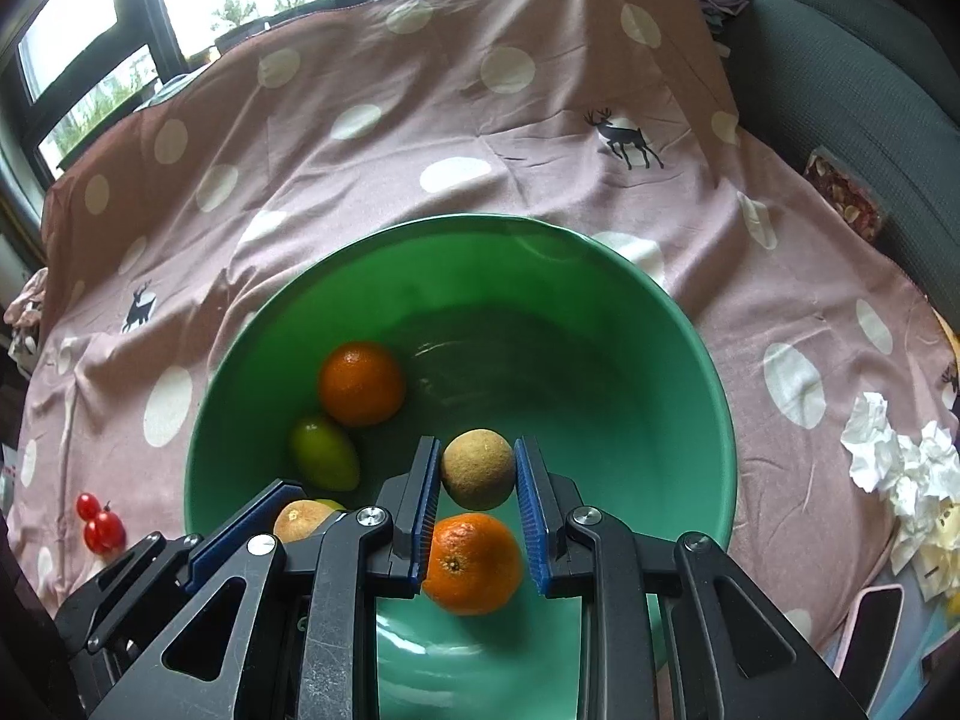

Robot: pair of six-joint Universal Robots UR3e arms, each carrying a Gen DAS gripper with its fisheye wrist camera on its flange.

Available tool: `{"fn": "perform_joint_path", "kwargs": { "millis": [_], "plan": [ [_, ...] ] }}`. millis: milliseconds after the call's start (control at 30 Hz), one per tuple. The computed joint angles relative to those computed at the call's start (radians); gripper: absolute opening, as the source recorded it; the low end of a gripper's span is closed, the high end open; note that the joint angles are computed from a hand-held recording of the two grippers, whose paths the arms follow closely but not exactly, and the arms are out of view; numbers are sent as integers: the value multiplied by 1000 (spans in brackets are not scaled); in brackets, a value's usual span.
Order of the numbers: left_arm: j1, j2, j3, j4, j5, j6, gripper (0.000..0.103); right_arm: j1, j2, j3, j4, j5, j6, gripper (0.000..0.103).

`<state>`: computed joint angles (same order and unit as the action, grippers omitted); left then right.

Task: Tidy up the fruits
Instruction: 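Open the right tool to drop the tan fruit while the left tool drops the kiwi into the bowl, then move the right tool to a cherry tomato while the left tool approaches another cherry tomato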

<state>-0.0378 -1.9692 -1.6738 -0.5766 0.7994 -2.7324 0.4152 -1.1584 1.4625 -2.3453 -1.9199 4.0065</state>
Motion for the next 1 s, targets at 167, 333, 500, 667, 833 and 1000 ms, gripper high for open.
{"fn": "perform_joint_path", "kwargs": {
  "millis": [167, 333, 500, 667, 833, 1000],
  "plan": [
    [1, -1, 1, 0, -3, 2, 28, 0, 0, 0, 1, -2, 4, 27],
    [11, 8, 0, -23, -37, 25, 27, -11, -30, 39, -23, 6, 18, 29],
    [36, 45, -19, -32, -56, 20, 50, -12, -73, 104, -105, -8, 31, 50],
    [99, 120, -46, -91, -95, 46, 60, -1, -102, 153, -215, -32, 43, 59],
    [209, 217, -87, -138, -101, 58, 67, 23, -102, 156, -293, -72, 31, 66],
    [351, 305, -136, -145, -97, 22, 76, 48, -70, 96, -284, -84, 6, 68]
  ]
}}
